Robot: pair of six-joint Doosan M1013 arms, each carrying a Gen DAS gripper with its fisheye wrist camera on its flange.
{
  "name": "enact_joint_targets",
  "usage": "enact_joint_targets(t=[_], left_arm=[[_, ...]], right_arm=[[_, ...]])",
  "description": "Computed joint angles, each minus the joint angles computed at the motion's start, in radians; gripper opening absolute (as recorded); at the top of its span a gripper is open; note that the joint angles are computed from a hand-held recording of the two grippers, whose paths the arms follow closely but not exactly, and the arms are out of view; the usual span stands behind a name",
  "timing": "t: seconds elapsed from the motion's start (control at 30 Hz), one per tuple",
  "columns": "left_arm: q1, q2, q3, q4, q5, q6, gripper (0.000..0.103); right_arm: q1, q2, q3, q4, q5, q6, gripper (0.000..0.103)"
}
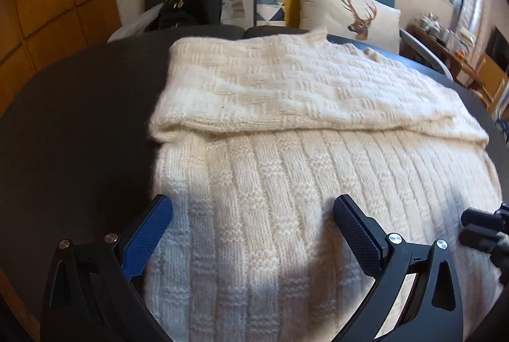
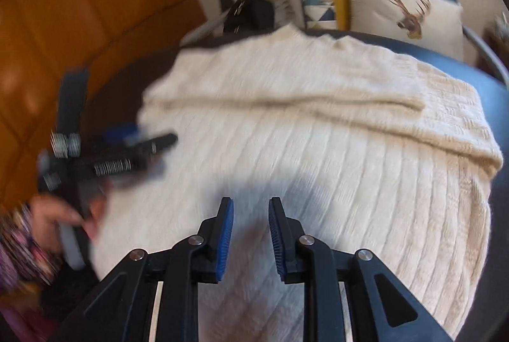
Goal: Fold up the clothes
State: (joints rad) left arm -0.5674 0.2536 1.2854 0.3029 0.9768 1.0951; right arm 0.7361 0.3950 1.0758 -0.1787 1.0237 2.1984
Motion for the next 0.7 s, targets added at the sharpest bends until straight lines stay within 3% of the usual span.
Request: enact_joint_targets(t=[0.17,0.23,0.3,0.4,0.5,0.6,0.7], left_arm=[[0.012,0.004,0.003,-0.011,-0.017,0.085,0.103],[0.011,0.0,0.004,0.0,-0.017,0.1,0.103],[0.003,-0.008,0.008,0.021,-0.021,0.094,0.103],[-0.018,-0.03,0.025,-0.007,-0.074,0.072,0.103],[-0.044,-0.033,0.016,-0.09,-0.119,0.101,0.103],[-0.086,0.009,-0.05,-0.128,-0.092,0.156,0.103],[-0.136,0.076,-0.15,-0.126,-0.042,0.208,0.103]], right_arm=[[0.061,0.036,-0.031,-0.209,0.069,0.058,0.024],[0.06,0.034,-0.038,-0.186,0.083,0.029,0.024],[0.05,-0.006,0.009,-0.14,0.032,0.073,0.024],[0.044,-0.109,0.149,-0.177,-0.075,0.271,0.024],[0.039,-0.198,0.267,-0.281,-0.077,0.518,0.025],[0.017,-0.277,0.367,-0.315,-0.08,0.718,0.025],[-0.008,-0.327,0.438,-0.312,-0.117,0.822,0.028]])
